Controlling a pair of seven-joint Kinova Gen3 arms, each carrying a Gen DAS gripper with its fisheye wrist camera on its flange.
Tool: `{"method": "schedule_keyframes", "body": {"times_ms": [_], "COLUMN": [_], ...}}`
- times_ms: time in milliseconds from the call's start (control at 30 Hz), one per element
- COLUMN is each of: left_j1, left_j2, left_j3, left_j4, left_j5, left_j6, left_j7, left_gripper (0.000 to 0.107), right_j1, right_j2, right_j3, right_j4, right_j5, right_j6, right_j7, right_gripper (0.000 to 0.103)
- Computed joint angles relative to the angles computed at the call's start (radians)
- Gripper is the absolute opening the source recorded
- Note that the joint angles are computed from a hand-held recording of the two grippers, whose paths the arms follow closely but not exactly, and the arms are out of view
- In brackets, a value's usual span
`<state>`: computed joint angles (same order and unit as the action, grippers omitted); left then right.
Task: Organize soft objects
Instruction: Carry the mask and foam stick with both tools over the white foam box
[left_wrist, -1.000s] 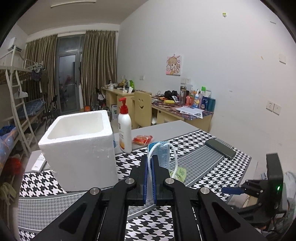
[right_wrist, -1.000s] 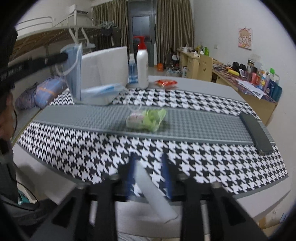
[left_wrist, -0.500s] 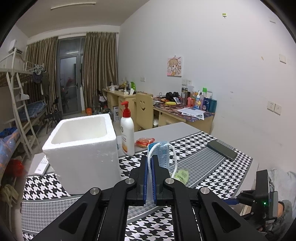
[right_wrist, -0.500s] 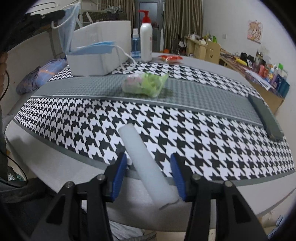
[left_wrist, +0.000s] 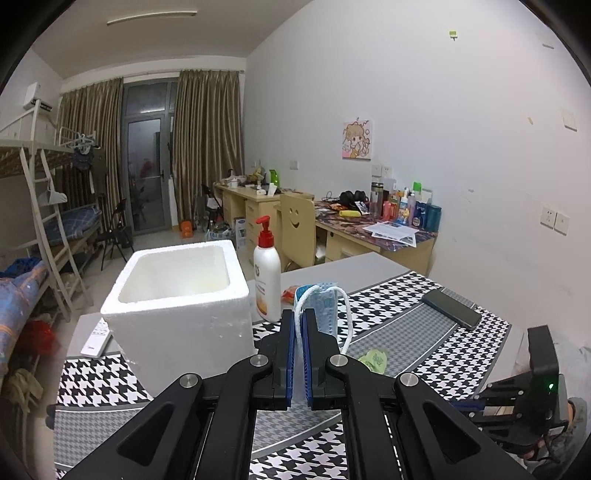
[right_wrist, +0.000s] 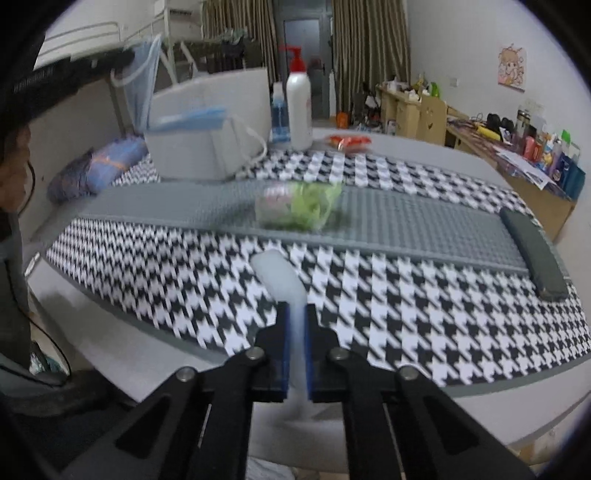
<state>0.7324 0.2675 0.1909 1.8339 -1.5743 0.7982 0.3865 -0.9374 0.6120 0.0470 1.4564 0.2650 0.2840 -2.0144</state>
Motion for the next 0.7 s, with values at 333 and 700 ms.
{"method": "schedule_keyframes", "body": {"times_ms": [333, 700], "left_j1": [-0.006, 0.0], "left_j2": [-0.017, -0.03], "left_j3": [0.003, 0.003], "left_j4": [-0.016, -0.07], "left_j5": [0.001, 0.016], "left_j6": [0.008, 0.05], "left_j7": [-0.027, -0.098], "left_gripper": [0.004, 0.004], "right_j1": [-0.047, -0.069], "right_j2": [-0.01, -0.014], "right_j3": [0.059, 0.099], "right_j4": [-0.044, -0.119], "right_j5": [0.002, 0.026], "right_j6": [-0.031, -0.038], "right_j7": [-0.053, -0.084], "right_gripper": [0.009, 0.009]}}
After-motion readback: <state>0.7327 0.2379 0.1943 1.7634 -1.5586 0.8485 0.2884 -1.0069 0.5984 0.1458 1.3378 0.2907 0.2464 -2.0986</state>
